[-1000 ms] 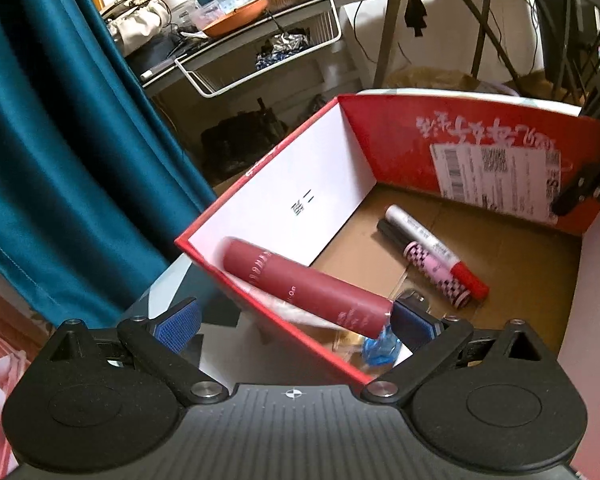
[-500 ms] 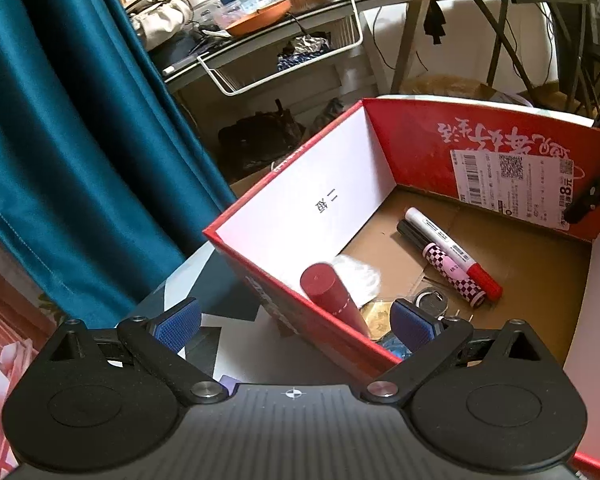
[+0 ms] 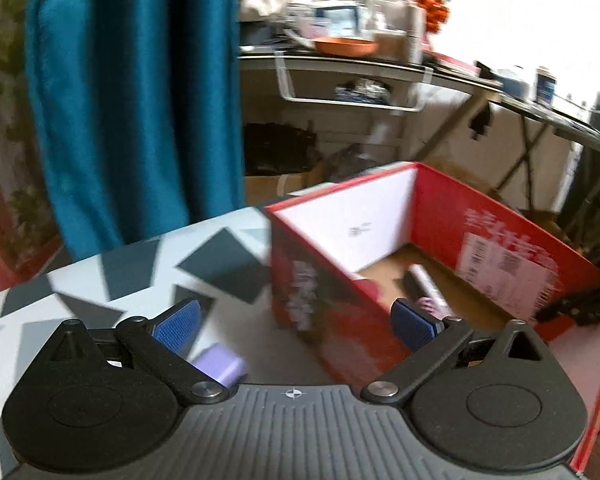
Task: Organize rigid objects
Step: 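Move the left tool to the lilac cylindrical case and grasp it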
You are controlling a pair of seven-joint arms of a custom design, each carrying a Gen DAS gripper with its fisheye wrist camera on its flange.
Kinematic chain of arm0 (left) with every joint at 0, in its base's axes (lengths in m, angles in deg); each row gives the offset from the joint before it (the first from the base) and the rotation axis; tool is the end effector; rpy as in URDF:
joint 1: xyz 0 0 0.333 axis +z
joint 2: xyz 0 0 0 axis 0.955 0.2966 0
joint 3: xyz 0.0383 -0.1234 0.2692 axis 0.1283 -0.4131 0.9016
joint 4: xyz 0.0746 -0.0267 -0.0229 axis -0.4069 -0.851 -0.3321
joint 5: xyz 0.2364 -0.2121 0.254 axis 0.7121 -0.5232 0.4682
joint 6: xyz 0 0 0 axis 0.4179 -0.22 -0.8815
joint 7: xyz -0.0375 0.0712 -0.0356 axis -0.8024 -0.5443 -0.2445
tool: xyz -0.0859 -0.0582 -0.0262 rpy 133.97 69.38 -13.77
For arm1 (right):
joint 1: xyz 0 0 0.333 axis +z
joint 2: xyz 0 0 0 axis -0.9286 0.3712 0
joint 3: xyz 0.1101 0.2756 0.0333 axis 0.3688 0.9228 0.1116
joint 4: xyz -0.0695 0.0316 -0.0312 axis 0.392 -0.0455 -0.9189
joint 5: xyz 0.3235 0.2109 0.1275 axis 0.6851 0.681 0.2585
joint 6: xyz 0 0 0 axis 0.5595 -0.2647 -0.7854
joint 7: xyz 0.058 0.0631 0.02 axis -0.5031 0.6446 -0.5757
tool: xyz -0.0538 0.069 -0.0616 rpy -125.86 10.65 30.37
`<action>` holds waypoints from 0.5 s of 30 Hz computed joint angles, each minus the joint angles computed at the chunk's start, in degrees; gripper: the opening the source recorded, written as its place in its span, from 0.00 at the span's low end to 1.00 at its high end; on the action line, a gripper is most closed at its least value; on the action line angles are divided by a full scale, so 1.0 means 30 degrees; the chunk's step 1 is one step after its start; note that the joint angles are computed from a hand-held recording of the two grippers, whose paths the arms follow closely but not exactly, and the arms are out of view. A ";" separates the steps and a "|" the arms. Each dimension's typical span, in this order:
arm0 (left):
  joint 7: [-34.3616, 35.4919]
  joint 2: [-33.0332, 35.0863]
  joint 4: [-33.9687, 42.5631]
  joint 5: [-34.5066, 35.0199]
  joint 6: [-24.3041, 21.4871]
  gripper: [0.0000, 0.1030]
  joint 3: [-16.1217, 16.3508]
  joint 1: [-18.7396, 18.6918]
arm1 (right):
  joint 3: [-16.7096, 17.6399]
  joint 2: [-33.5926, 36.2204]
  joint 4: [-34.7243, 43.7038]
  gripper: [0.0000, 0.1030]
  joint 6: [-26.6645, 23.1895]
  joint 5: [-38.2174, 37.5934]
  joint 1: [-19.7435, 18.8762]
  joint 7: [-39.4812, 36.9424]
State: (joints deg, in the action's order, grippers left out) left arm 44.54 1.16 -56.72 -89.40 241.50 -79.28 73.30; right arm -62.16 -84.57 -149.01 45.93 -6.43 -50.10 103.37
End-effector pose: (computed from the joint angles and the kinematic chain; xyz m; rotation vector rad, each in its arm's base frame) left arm 0.6568 -0.2723 0.4127 -1.0931 2.2471 -1.1194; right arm 0.5163 0.2169 0.3918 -2.0514 2.1981 -0.5426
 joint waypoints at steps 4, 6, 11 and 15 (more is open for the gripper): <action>-0.4603 0.0081 0.0620 0.1390 -0.0356 0.99 0.4394 -0.3240 | 0.0002 0.0053 0.0070 0.17 -0.0071 -0.0031 0.0009 -0.0021; -0.7680 0.0444 0.1191 0.2628 -0.0890 0.99 0.6812 -0.5073 | -0.0001 0.0075 0.0088 0.17 -0.0093 -0.0061 0.0020 -0.0013; -1.6280 0.2579 0.4503 0.4250 -0.4316 0.99 1.1139 -0.8115 | -0.0009 0.0089 0.0106 0.17 -0.0105 -0.0054 0.0036 -0.0047; -1.9897 0.3863 0.6772 0.4679 -0.6372 1.00 1.1339 -0.8153 | -0.0024 0.0064 0.0081 0.18 -0.0058 0.0031 0.0027 -0.0184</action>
State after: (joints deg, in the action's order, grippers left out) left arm -15.15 12.74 -36.41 -75.36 222.39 -45.26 48.84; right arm -62.23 -84.38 -148.77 45.76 -6.34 -50.02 102.82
